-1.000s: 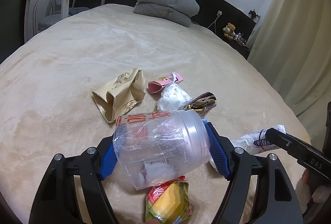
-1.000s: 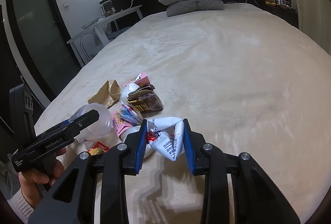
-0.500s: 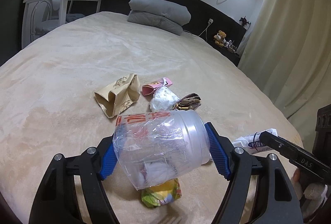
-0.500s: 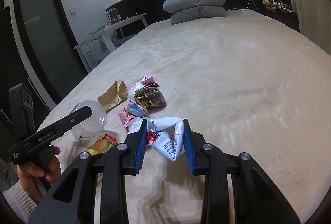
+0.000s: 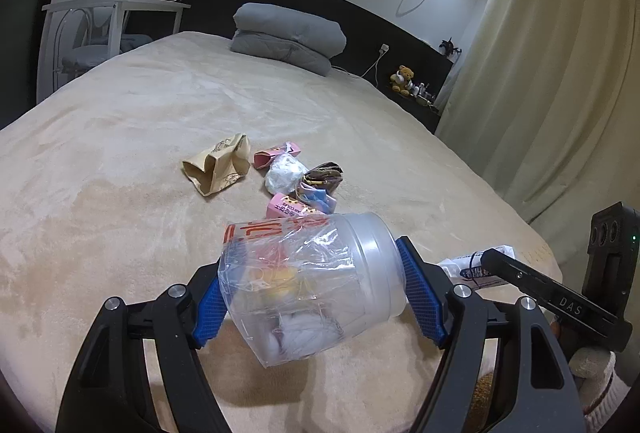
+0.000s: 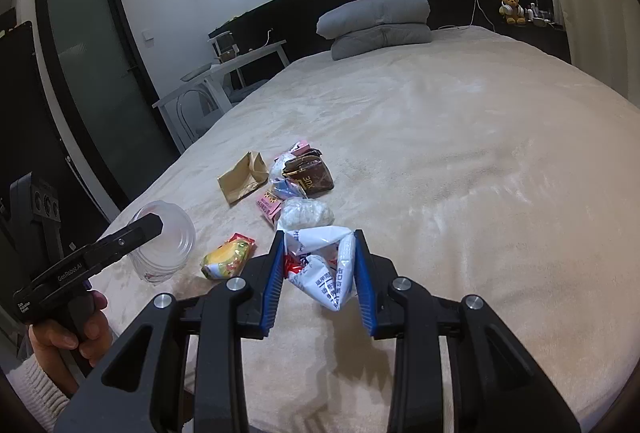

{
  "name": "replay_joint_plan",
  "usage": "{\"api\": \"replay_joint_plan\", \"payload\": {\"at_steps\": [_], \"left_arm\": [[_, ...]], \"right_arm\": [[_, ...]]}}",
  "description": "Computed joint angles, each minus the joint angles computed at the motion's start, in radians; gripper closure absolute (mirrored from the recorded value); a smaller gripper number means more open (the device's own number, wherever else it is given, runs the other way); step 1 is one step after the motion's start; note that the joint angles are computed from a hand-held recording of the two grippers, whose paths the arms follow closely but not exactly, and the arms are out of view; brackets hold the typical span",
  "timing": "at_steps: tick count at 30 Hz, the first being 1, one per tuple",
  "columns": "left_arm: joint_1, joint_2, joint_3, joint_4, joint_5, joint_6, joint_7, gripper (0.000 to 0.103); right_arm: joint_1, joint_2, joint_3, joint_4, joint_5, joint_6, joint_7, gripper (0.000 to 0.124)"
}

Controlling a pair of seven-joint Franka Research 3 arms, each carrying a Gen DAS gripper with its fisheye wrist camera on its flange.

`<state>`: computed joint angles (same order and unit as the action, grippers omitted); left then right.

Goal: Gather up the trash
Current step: 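Carry the cup and wrapper down past the bed edge toward the trash bin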

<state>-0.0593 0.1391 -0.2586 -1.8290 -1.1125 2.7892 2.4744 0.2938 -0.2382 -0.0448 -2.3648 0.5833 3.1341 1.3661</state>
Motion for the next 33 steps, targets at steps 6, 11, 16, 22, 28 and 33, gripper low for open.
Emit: {"api": "replay_joint_plan", "payload": {"at_steps": [6, 11, 16, 22, 28, 33], "left_arm": [[-0.015, -0.103, 0.023, -0.104, -0.159, -0.026, 0.113, 0.029], [-0.058, -0.182, 0.071, -0.188, -0.235, -0.050, 0.168, 0.029], [-0.094, -0.250, 0.106, -0.266, -0.277, -0.060, 0.197, 0.029], [-0.128, -0.323, 0.134, -0.351, -0.296, -0.065, 0.206, 0.029], [-0.153, -0.372, 0.153, -0.415, -0.282, -0.071, 0.192, 0.029], [-0.165, -0.383, 0.162, -0.449, -0.215, -0.080, 0.131, 0.029]], "right_arm": [[-0.025, -0.090, 0.056, -0.096, -0.043, 0.022, 0.066, 0.091], [-0.046, -0.153, 0.097, -0.157, -0.099, 0.022, 0.126, 0.091], [-0.027, -0.219, 0.103, -0.219, -0.126, 0.017, 0.176, 0.090], [0.001, -0.298, 0.113, -0.288, -0.143, 0.000, 0.224, 0.090], [-0.046, -0.349, 0.193, -0.331, -0.209, -0.036, 0.275, 0.090], [-0.003, -0.360, 0.154, -0.345, -0.224, -0.073, 0.284, 0.090]]}}
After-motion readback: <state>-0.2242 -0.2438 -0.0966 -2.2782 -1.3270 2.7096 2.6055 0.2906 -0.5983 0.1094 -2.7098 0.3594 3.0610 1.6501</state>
